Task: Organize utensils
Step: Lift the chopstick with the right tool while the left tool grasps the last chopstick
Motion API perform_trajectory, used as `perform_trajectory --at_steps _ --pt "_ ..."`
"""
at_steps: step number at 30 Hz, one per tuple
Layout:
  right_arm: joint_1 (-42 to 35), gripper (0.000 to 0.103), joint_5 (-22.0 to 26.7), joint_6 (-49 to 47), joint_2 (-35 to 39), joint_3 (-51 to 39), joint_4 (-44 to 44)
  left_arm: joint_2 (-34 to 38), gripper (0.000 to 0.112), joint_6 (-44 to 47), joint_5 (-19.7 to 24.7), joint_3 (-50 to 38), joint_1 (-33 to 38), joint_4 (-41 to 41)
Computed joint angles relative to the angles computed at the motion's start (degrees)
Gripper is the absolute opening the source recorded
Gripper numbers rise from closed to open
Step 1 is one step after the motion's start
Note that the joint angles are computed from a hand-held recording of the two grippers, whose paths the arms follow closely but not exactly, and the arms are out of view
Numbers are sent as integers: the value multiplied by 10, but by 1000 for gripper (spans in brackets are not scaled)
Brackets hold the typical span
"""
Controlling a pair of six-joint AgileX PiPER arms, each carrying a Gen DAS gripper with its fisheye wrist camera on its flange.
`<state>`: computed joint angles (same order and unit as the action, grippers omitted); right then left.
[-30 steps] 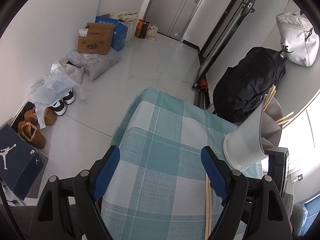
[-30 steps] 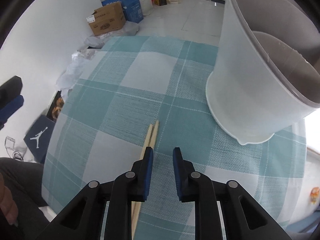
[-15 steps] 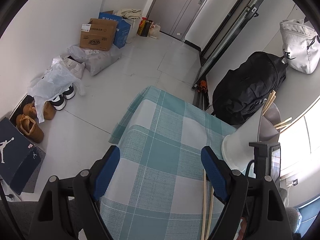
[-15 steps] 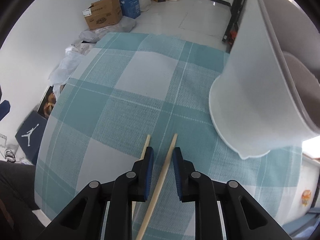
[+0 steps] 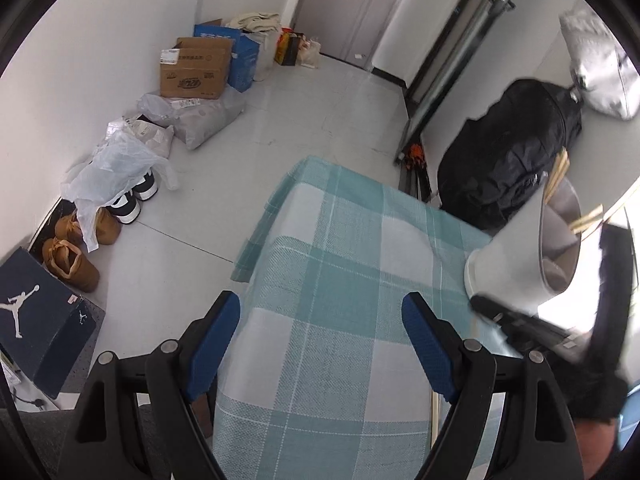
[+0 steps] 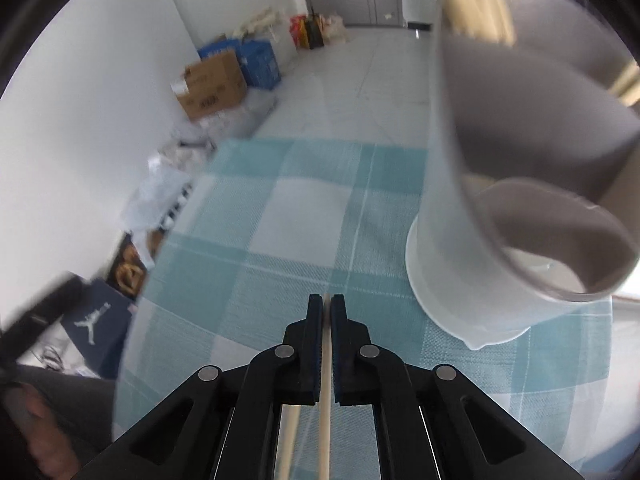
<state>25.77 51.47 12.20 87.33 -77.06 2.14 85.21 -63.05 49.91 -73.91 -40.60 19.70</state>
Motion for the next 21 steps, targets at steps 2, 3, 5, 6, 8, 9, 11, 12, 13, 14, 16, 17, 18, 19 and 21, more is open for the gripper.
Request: perform_trajectory --at_steps 2,3,5,6,8,9,11,12,13,14,16,17,18,19,21 --pt "-14 3 -24 -18 -44 21 27 20 80 36 9 -18 -8 -21" --pt "-20 3 -32 -24 -61 29 35 27 80 49 12 -24 -10 -30" --pt "-38 3 -49 -42 -101 50 58 56 80 88 25 -52 -23 -54" --pt "-47 3 -55 -53 -115 58 73 65 80 97 33 -63 -28 -57" --pt "-76 3 -62 -85 -147 73 115 99 80 120 59 -101 -47 -62" --pt "-88 3 -64 -104 -156 80 136 106 80 128 67 -111 -51 -65" --pt "-119 3 -57 -137 -182 91 168 132 80 147 82 -142 -62 -74" --pt "-137 3 -53 -162 -195 98 193 148 80 156 94 -162 -68 -77" --pt "-155 3 -44 -182 -203 99 211 157 80 162 104 -176 -71 -77" --pt "-166 3 -46 -196 -213 107 224 172 79 168 114 -194 -75 -80" --pt "-207 3 -26 -246 -233 117 268 193 76 178 132 -221 -80 -86" --pt "-230 3 -18 -270 -245 124 289 211 73 184 151 -243 -81 -92" --pt "-239 3 -15 -282 -250 128 299 226 66 190 169 -259 -79 -101" --pt "-270 3 -1 -309 -263 135 324 234 59 194 178 -268 -76 -109" --pt "-303 3 10 -341 -272 149 363 247 54 192 197 -282 -76 -114"
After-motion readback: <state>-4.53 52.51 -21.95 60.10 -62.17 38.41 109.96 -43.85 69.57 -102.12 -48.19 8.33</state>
